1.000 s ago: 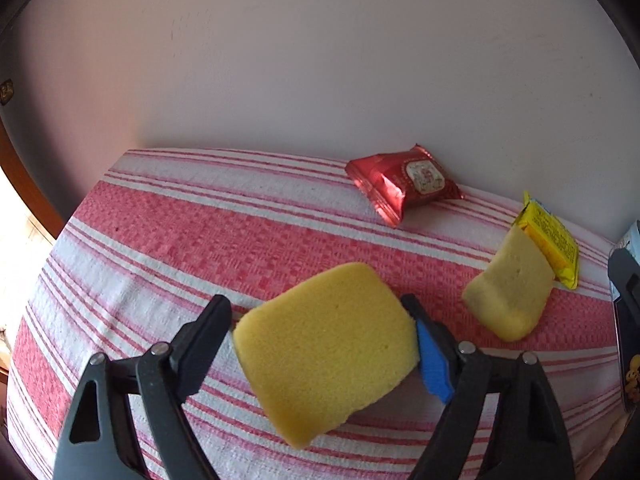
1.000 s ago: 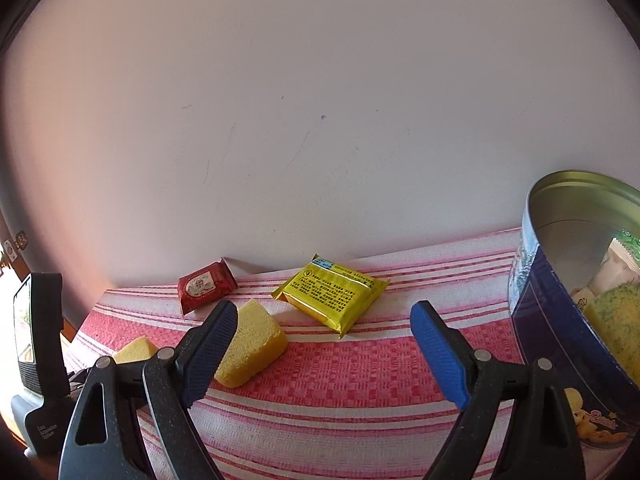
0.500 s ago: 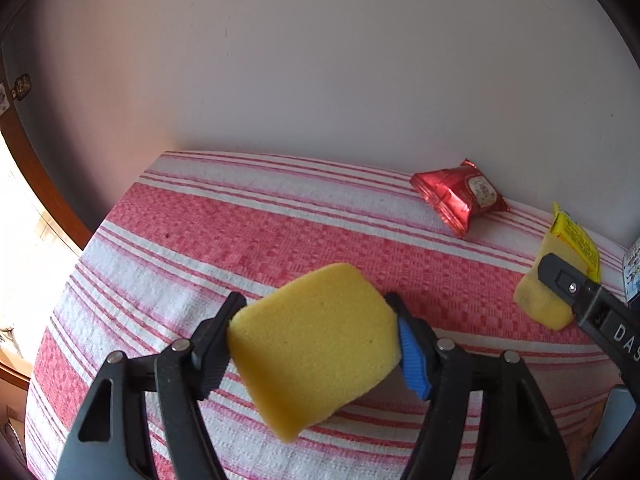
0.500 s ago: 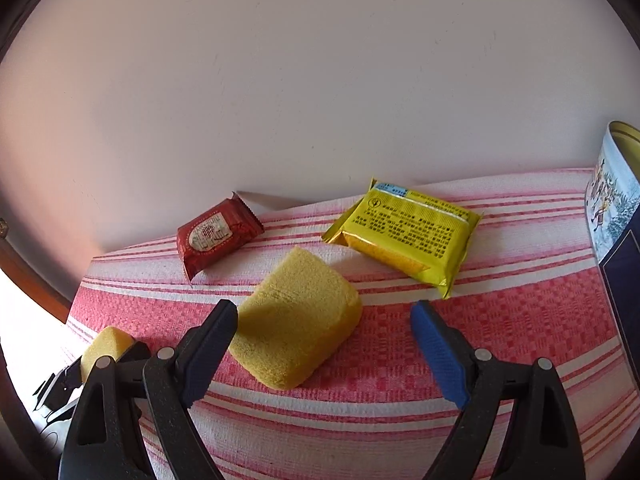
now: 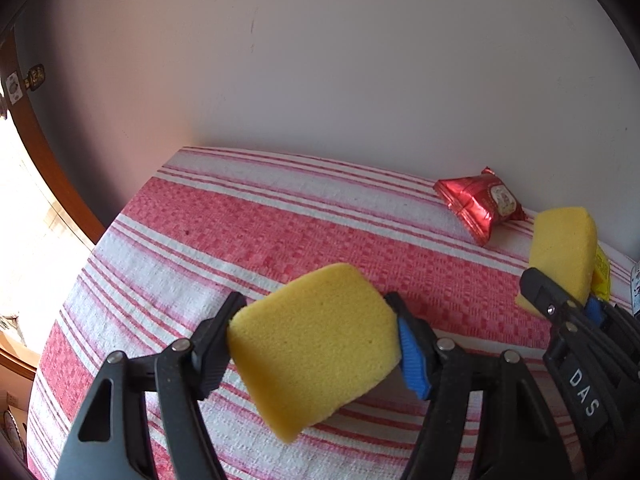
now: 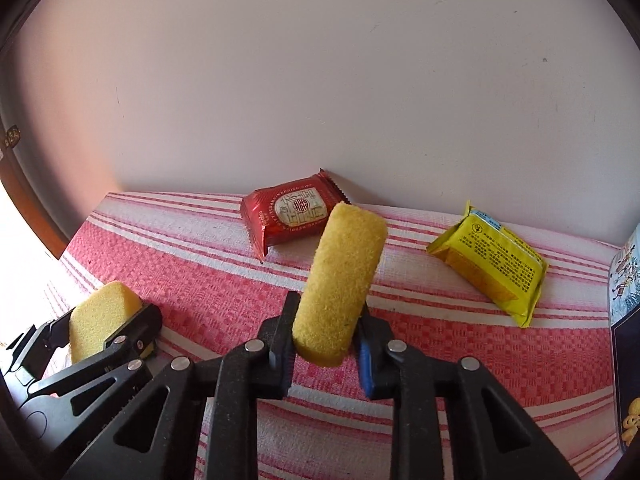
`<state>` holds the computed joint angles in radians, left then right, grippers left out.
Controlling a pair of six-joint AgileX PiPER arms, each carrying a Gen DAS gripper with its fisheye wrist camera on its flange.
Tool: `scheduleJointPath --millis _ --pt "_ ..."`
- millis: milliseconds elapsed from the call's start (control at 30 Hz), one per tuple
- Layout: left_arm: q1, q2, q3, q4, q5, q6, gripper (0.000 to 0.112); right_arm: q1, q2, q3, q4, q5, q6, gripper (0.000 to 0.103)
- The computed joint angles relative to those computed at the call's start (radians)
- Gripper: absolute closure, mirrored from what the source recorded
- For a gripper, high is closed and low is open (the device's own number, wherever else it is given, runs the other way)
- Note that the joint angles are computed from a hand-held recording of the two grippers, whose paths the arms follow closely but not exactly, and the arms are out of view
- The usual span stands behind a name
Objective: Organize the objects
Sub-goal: 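Grasp a yellow sponge with the left tool while the right tool grasps another sponge, then carry both yellow sponges over the tin and release them inside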
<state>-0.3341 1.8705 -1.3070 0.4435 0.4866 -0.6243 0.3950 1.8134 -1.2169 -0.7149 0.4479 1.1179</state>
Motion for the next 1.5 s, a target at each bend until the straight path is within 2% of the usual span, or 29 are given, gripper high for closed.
scheduleJointPath --millis 67,133,300,367,433,600,700,800,833,900,1100,1133,1300,1500 --pt "0.0 -0.001 0.0 0.006 0.002 -0.002 0.042 -0.013 -0.033 0.05 -0.032 -0.055 0.042 0.077" --pt "0.002 -0.005 0.003 0.008 0.001 -0.008 0.042 -0.019 -0.079 0.117 -0.151 -0.106 0.16 0.077" --pt "-0.01 -0.013 0.012 0.053 0.007 -0.065 0.042 -0.048 -0.264 0.333 -0.65 -0.23 0.592 0.078" --pt "-0.065 -0.011 0.004 0.155 0.038 -0.185 0.042 -0.078 -0.348 0.421 -0.85 -0.263 0.771 0.078" --pt "-0.094 -0.021 0.015 0.251 0.046 -0.28 0.042 -0.082 -0.403 0.479 -0.992 -0.247 0.906 0.078" --pt "-0.184 -0.038 0.04 0.491 0.054 -0.505 0.042 -0.108 -0.542 0.602 -1.008 -0.179 0.92 0.078" --pt "-0.307 -0.084 0.104 0.692 0.114 -0.707 0.042 -0.115 -0.622 0.663 -1.006 -0.13 0.883 0.078" --pt "-0.379 -0.104 0.138 0.776 0.144 -0.805 0.042 -0.102 -0.694 0.714 -0.988 -0.071 0.849 0.078" --pt "-0.438 -0.122 0.147 0.784 0.192 -0.83 0.042 -0.106 -0.716 0.73 -0.991 -0.068 0.851 0.078" --pt "-0.499 -0.141 0.174 0.833 0.23 -0.897 0.042 -0.127 -0.766 0.759 -0.981 -0.073 0.843 0.078" --pt "-0.58 -0.169 0.23 0.9 0.247 -1.012 0.042 -0.163 -0.887 0.817 -0.893 -0.084 0.737 0.077" --pt "-0.617 -0.183 0.239 0.894 0.27 -1.022 0.042 -0.159 -0.907 0.826 -0.876 -0.075 0.715 0.077" --pt "-0.696 -0.188 0.253 0.917 0.331 -1.078 0.042 -0.158 -1.004 0.859 -0.764 -0.061 0.567 0.077" --pt "-0.749 -0.196 0.264 0.918 0.349 -1.11 0.042 -0.195 -1.121 0.885 -0.544 -0.072 0.307 0.077"
